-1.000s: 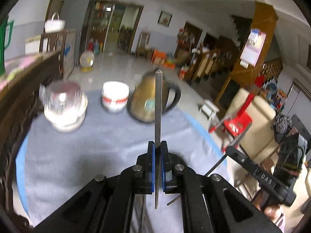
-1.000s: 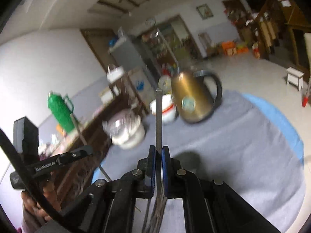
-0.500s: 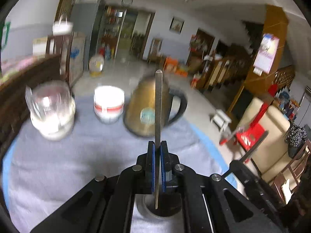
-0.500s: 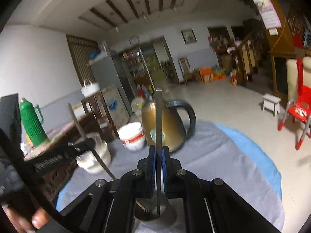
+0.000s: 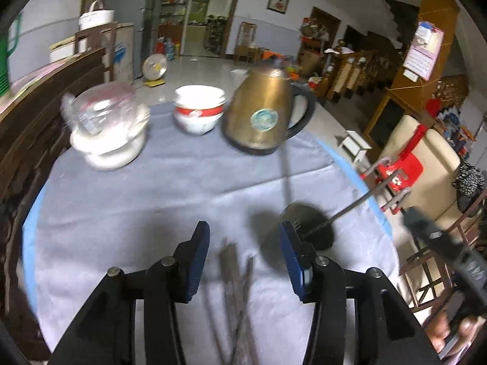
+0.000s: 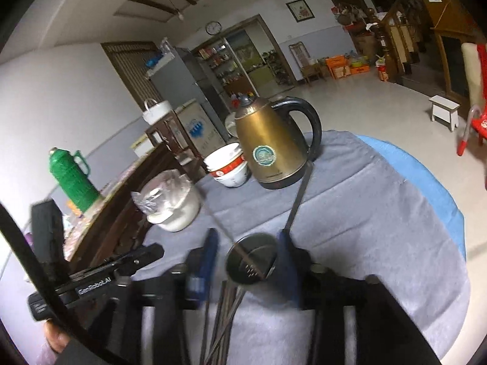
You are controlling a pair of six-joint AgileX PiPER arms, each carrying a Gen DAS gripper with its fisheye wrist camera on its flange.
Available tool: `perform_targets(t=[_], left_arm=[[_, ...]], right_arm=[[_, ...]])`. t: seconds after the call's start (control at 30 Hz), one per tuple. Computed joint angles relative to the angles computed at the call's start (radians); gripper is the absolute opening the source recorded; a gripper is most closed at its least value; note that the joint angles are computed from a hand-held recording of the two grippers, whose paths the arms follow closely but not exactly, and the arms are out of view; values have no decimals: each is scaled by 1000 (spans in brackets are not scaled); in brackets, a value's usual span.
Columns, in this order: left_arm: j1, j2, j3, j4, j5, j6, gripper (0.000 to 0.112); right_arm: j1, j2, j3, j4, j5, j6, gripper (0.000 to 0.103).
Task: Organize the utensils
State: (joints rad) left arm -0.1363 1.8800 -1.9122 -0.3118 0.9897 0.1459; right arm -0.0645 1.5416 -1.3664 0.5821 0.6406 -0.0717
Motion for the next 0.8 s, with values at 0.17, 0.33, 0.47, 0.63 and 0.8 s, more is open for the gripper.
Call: perform_targets(t=[0.17,0.33,0.47,0.63,0.8], left_arm=[[49,-115,264,2,-64,51,49],[21,-184,483,-4,-136,91,49],[-42,-190,570,77,-199,48,49],[-55,-138,577,47,-211,48,49],[-66,-104,571,55,-208,13,43]], right_arm=[[8,-147,179,116,-42,-108,52],[28,-211,323,191,-50,-178,49],[55,-209,391,181,-59,-165,48],[66,-180,411,147,-56,-122,48],[54,-167,420,168,-52,-137,48]])
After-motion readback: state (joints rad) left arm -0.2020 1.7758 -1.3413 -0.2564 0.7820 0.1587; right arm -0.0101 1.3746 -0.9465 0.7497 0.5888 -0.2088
